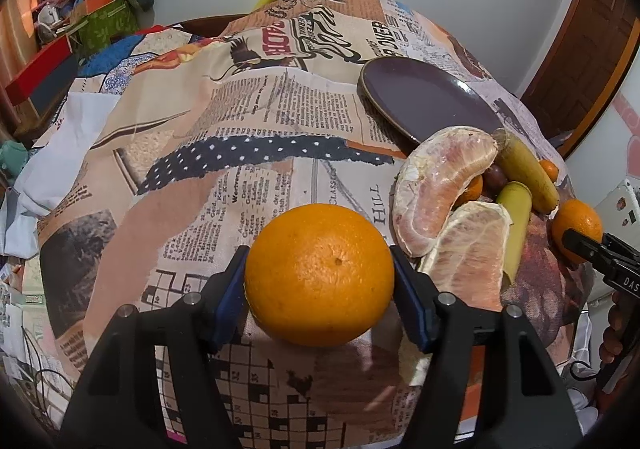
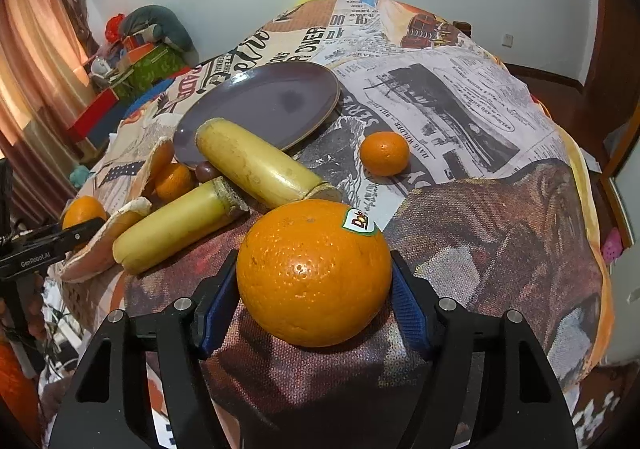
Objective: Organize fruits
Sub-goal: 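Carry both held oranges with both tools over the dark plate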
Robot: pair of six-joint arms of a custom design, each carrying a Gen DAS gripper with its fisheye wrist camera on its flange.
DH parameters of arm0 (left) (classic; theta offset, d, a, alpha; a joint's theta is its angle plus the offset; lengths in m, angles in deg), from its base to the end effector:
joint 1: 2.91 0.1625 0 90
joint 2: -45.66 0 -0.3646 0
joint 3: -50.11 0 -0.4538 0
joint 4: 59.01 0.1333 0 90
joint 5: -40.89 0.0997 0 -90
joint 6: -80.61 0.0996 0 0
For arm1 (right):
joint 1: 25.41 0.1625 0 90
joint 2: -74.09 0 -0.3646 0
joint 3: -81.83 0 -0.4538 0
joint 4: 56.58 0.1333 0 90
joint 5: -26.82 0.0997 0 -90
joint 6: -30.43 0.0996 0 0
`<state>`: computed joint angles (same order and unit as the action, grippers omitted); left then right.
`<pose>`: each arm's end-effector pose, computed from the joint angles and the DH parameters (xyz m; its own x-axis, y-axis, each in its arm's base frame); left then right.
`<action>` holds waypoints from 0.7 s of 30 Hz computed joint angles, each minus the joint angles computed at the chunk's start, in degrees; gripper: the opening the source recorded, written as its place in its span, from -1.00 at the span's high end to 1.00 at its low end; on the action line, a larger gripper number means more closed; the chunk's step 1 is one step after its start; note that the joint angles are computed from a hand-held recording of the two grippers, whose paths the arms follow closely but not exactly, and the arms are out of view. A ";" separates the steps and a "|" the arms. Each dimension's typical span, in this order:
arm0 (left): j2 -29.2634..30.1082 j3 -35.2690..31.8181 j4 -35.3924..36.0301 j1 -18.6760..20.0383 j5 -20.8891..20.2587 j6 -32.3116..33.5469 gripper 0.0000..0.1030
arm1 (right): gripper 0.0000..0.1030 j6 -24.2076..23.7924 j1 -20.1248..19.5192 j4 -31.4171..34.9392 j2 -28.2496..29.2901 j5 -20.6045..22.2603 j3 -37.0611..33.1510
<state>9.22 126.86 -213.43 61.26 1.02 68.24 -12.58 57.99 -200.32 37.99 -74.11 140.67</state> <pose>-0.1408 -0.7723 0.0679 -0.7822 -0.1788 -0.5968 0.2356 0.8019 -0.5491 0.0161 -0.8565 0.1694 -0.7722 -0.4274 0.4702 -0.5856 0.7658 -0.2657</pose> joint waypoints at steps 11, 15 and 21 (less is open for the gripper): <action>0.66 -2.46 -6.74 -2.54 1.69 8.51 -0.28 | -0.29 -0.63 0.51 -1.56 -1.69 3.37 0.33; 2.03 -5.22 -10.59 -3.58 1.18 13.27 -0.28 | -0.29 -1.98 1.20 -3.48 -1.64 5.47 -0.48; 5.57 -11.27 -15.96 -4.65 0.13 20.72 -0.28 | -0.29 -2.75 2.19 -5.04 0.30 8.67 -4.11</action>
<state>14.80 115.59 -229.39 56.61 1.15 88.96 -15.33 60.17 -205.36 38.28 -65.44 136.56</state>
